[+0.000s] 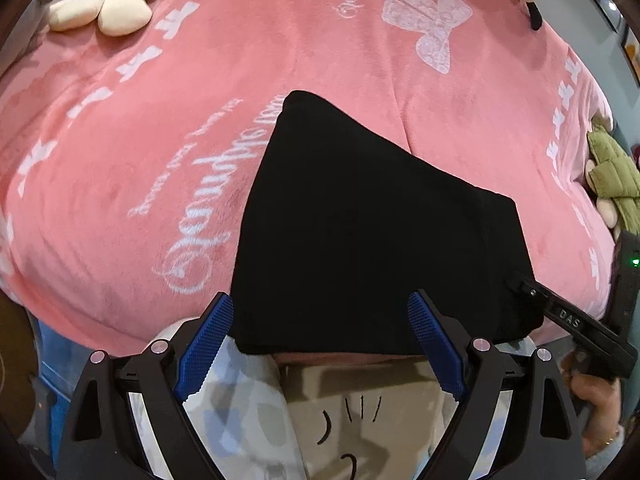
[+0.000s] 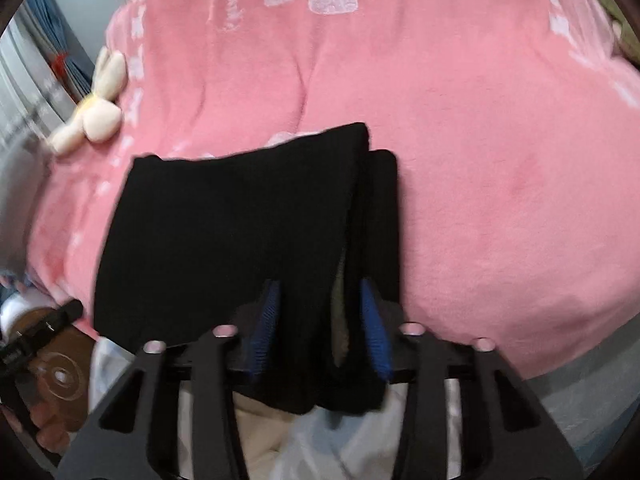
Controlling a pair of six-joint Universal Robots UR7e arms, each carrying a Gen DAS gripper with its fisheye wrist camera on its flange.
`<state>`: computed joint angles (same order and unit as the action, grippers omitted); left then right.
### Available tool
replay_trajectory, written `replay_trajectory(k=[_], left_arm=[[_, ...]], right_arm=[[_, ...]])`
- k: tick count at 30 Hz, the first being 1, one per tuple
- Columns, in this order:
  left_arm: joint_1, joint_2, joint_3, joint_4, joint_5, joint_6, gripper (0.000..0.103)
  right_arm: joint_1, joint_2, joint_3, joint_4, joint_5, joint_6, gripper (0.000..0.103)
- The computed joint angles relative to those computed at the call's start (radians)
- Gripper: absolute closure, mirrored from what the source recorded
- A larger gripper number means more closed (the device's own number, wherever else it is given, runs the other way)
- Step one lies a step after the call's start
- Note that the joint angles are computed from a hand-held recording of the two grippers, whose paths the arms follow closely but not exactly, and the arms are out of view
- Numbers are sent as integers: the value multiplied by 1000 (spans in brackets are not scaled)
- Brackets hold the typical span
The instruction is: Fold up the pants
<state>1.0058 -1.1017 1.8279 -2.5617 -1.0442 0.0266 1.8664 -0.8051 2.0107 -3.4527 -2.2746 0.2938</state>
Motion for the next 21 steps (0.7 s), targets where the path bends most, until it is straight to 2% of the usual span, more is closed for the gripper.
replay_trajectory(k=[1, 2, 5, 8, 10, 12, 15, 17, 19, 20, 21], left_arm=[[4, -2, 0, -1, 1, 0, 16], [7, -6, 2, -2, 4, 1, 16], [18, -19, 10, -16, 21, 2, 16], [35, -37, 7, -4, 20, -20, 16], [44, -57, 8, 2, 20, -35, 16], [46, -82, 12, 0, 30, -33, 16], [47, -110, 20, -20, 36, -20, 16], [50, -124, 28, -43, 29, -17, 16], [55, -121, 27, -46, 19, -19, 16], [56, -114, 24, -42, 17, -20, 16], [56, -107, 23, -40, 15, -19, 16]], right_arm=[[9, 3, -8, 10, -8, -3, 85], [19, 2, -18, 9, 16, -9, 87], [31, -2, -60, 12, 152, -11, 87], [73, 43, -221, 88, 292, -106, 87], [110, 81, -341, 153, 336, -189, 88], [150, 107, -442, 197, 344, -273, 88], [208, 102, -495, 199, 271, -381, 88], [222, 68, -452, 177, 200, -389, 88], [214, 9, -330, 134, 79, -323, 88], [199, -11, -282, 130, 48, -272, 88], [170, -41, -201, 126, 6, -184, 88]])
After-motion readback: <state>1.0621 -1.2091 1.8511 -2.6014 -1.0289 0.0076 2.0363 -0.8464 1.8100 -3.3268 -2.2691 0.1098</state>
